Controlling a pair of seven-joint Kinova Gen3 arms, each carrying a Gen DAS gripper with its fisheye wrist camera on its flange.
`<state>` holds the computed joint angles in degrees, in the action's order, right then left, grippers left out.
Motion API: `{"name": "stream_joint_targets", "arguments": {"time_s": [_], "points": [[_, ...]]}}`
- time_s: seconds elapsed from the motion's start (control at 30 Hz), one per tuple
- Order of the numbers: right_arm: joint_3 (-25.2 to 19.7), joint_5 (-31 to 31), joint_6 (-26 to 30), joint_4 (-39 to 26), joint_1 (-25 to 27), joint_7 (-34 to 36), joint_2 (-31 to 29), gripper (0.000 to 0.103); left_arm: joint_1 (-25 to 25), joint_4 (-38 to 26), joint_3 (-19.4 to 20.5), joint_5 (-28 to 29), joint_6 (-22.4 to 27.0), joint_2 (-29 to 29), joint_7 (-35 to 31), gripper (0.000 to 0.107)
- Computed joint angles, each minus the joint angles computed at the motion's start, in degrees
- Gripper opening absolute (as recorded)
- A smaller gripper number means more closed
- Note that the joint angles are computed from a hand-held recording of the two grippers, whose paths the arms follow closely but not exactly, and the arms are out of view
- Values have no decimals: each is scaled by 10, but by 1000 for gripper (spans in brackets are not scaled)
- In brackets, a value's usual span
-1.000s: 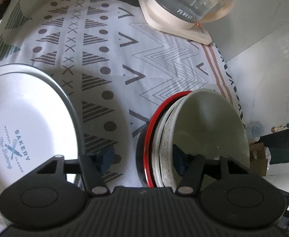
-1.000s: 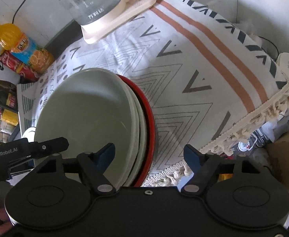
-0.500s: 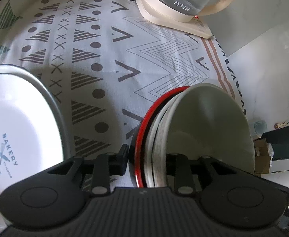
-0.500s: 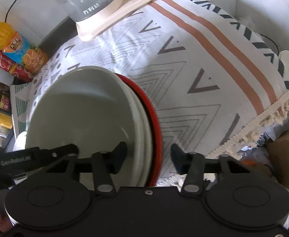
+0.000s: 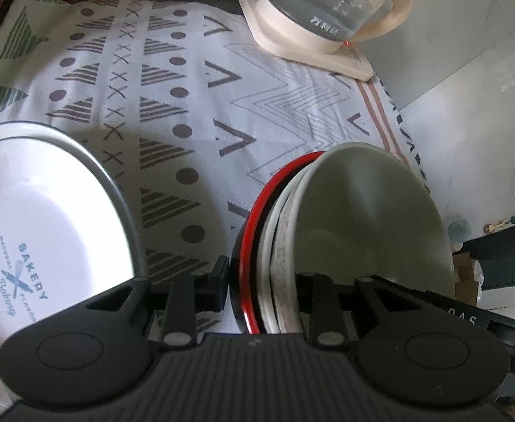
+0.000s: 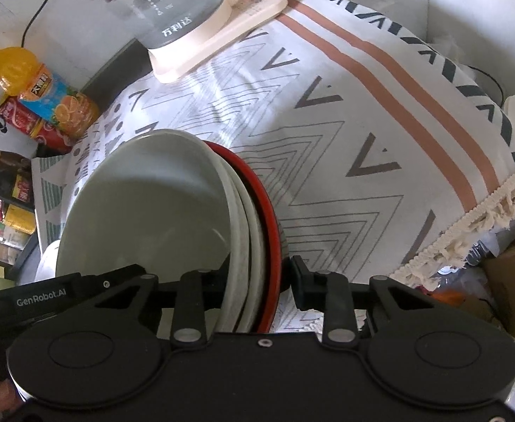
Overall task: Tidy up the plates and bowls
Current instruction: 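Lift the bowl stack with both grippers and carry it over the plates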
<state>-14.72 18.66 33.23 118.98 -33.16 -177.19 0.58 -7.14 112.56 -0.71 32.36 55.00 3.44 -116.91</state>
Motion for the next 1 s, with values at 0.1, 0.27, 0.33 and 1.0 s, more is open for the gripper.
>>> {"name": "stream_joint_targets", "arguments": {"time_s": [0.1,0.27,0.33,1.0], "points": [[-3,12,2,-4,-2,-12,-4,30,-8,-2,-6,12,8,-10,-15,25],[-11,40,14,-24,-7,-23,-10,30,-21,-5,-22,32,13,-32,-34,25],[-15,50,18,-33,-9,-26,-11,30,-27,-8,-30,38,19,-41,-40,25],[-6,45,20,-121,-46,60,28,30,-96,-13,-97,46,60,-83,-59,25]]}}
